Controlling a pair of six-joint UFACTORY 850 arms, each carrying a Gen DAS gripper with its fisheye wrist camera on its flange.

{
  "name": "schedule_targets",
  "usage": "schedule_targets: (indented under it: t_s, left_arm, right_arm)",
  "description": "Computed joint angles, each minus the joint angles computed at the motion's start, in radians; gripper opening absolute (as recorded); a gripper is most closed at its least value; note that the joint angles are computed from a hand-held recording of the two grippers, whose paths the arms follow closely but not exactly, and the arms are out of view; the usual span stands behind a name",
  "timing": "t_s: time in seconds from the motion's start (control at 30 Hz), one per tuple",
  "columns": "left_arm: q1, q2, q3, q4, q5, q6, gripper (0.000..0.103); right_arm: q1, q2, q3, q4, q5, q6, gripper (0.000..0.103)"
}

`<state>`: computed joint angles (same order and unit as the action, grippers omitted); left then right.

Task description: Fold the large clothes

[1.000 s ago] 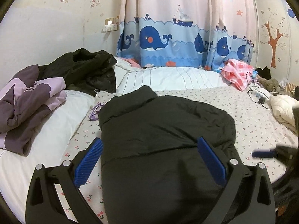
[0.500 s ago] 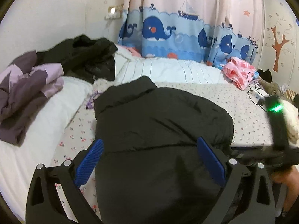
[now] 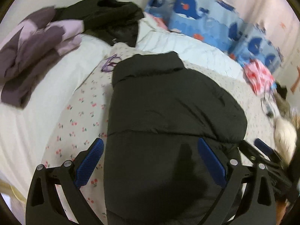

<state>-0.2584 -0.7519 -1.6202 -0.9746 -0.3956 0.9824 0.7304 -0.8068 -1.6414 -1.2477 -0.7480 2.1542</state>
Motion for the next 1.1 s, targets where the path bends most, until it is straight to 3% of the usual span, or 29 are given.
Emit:
schedule_targets:
  t_s: [0.1,0.17,0.27,0.33,0.4,0.5,0.63,0.7,0.8,1.1]
  left_arm:
    - [0.012,0.002,-0.009,0.008,-0.042,-0.060,0.096]
    - [0.006,0.016,0.007,0.000,-0.009,-0.023,0.096]
    - [-0.009,0.015,0.005,0.104,0.055,-0.071,0.096]
    - [-0.009,-0.007,-0.029,0.203,0.021,-0.157,0.096]
    - [0.001,-0.036,-0.074,0.223,-0.058,-0.194,0.096]
    - [0.011,-0.041,-0.088,0.167,-0.121,-0.149,0.096]
    - [0.009,-0.017,-0.058,0.066,-0.123,-0.029,0.096]
    - [-0.005,-0.018,-0.060,0.136,-0.082,-0.063,0.096]
    - [-0.012,-0.054,-0.119,0.309,-0.118,-0.209,0.096]
    - [-0.015,-0.061,-0.130,0.361,-0.123,-0.285,0.096]
  right_arm:
    - [0.035,-0.029,-0.054,-0.029,-0.105,-0.036,0.096]
    - [0.033,-0.034,-0.068,-0.015,-0.058,-0.078,0.096]
    - [0.012,-0.037,-0.080,0.057,0.029,-0.127,0.096]
    - [0.001,-0.061,-0.128,0.198,0.028,-0.232,0.096]
    - [-0.007,-0.064,-0.135,0.235,0.054,-0.260,0.096]
    - [0.009,-0.074,-0.152,0.186,0.002,-0.227,0.096]
    - [0.011,-0.095,-0.188,0.210,-0.020,-0.267,0.096]
    - [0.004,-0.094,-0.182,0.223,-0.001,-0.261,0.096]
    - [0.005,-0.088,-0.170,0.201,-0.003,-0.234,0.096]
    - [0.004,-0.098,-0.203,0.250,0.008,-0.318,0.096]
